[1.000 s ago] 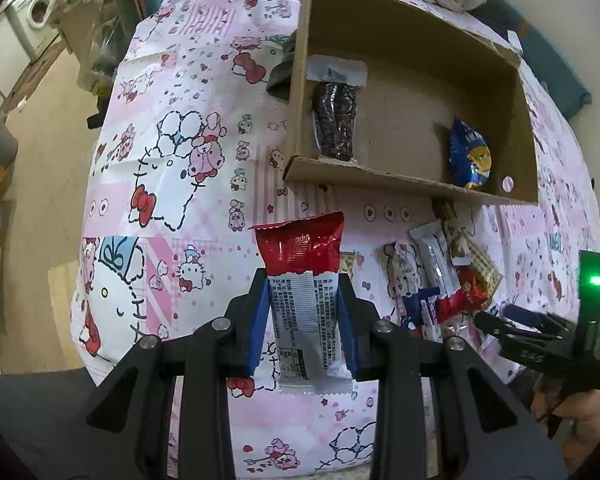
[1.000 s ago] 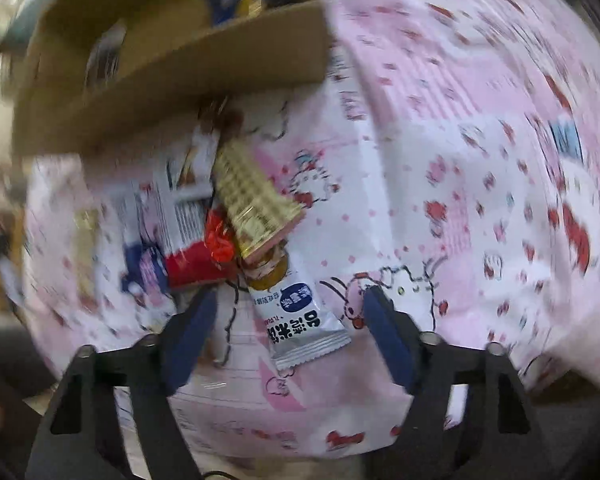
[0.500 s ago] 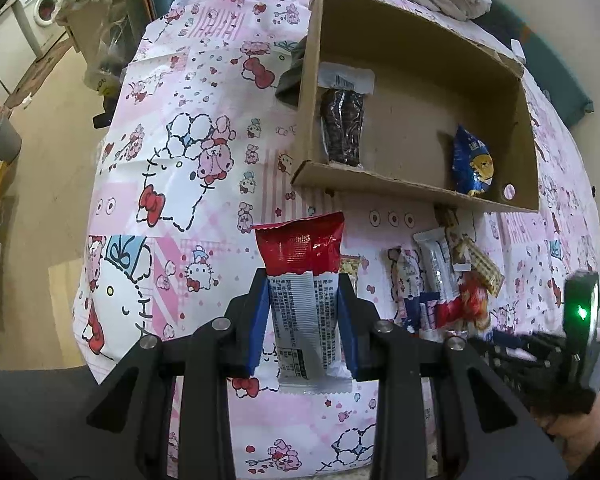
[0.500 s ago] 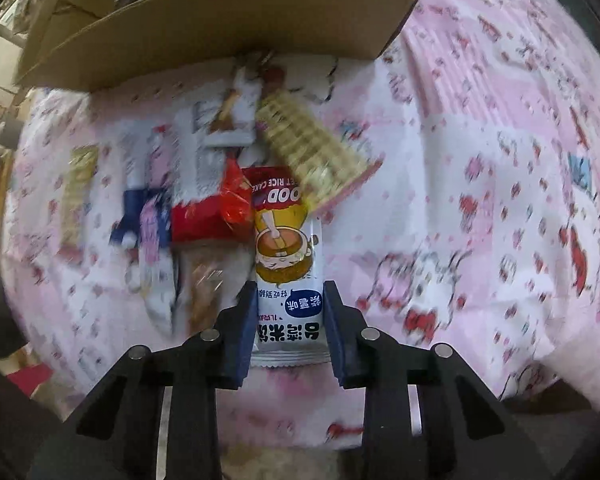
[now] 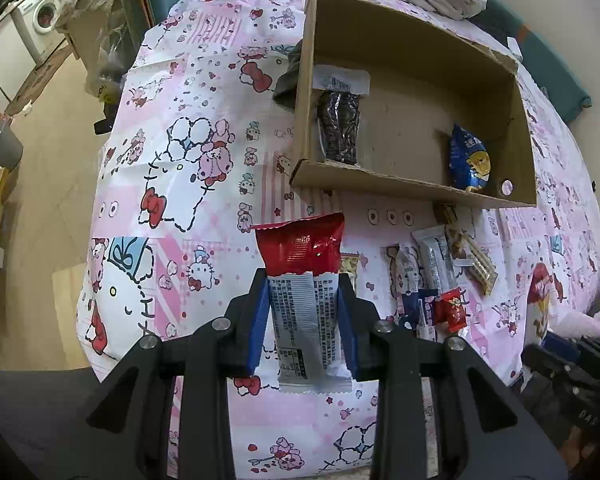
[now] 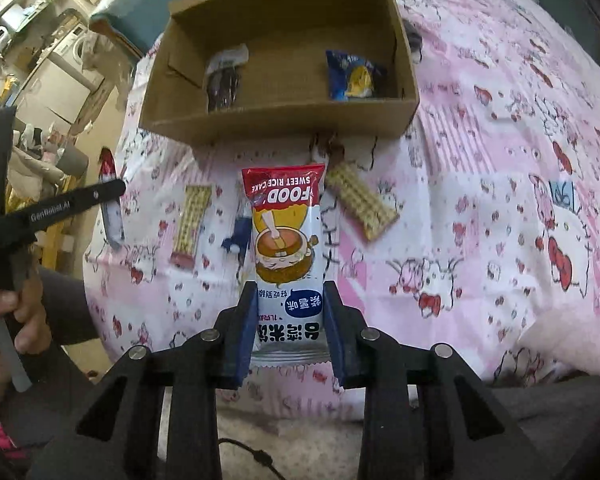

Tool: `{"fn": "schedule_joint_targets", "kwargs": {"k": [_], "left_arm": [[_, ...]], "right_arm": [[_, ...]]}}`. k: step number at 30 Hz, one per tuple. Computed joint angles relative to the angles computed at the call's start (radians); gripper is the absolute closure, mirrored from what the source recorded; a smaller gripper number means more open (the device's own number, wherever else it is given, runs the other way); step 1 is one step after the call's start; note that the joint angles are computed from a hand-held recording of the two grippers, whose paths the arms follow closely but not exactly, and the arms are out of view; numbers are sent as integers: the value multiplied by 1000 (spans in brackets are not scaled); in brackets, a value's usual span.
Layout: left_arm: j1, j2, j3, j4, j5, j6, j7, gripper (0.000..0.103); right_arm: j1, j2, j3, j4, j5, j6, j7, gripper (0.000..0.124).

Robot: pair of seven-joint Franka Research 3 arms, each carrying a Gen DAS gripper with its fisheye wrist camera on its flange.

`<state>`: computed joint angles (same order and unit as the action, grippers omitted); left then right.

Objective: Organize snacks
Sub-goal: 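Grasp the red-and-white sweet rice cake bar with the right gripper, then carry both bars into the box and open both grippers to release them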

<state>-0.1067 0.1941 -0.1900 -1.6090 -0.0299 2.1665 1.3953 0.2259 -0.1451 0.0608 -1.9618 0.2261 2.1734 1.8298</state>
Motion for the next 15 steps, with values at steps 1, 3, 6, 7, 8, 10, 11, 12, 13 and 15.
{"fn": "schedule_joint_targets", "kwargs": {"k": [1,3,6,7,8,10,11,12,13,15], "left_arm": [[-2,-2,1,-2,10,6,-4,75],[-5,-6,0,-9,21,20,-5,75],[-2,-17,-4,-23,4,48,20,75],[-4,-23,-5,-30,7,62,28,75],[-6,-30,-7,-38,8,79,39,75],[-11,-46,-10,-53,12,120,63,75],[-12,-50,-11,-53,9,138,74,75],[-14,-50,-11,-48,9,149,79,75],[-16,-45,-11,-33,10,158,83,75],[-20,-25,-12,12,12,157,92,75]], "right_arm": [[-4,22,-7,25,5,1,-13,91],[-4,31,-10,26,19,29,-34,91],[-4,49,-14,25,49,93,-68,91],[-3,50,-15,20,65,124,-80,91],[-2,52,-14,11,77,152,-84,91],[-1,53,-19,-2,125,224,-111,91],[-2,56,-21,-3,140,248,-118,91],[-3,58,-22,-3,155,277,-125,91],[-4,64,-24,1,164,300,-129,91],[-11,89,-25,32,145,316,-115,91]]}}
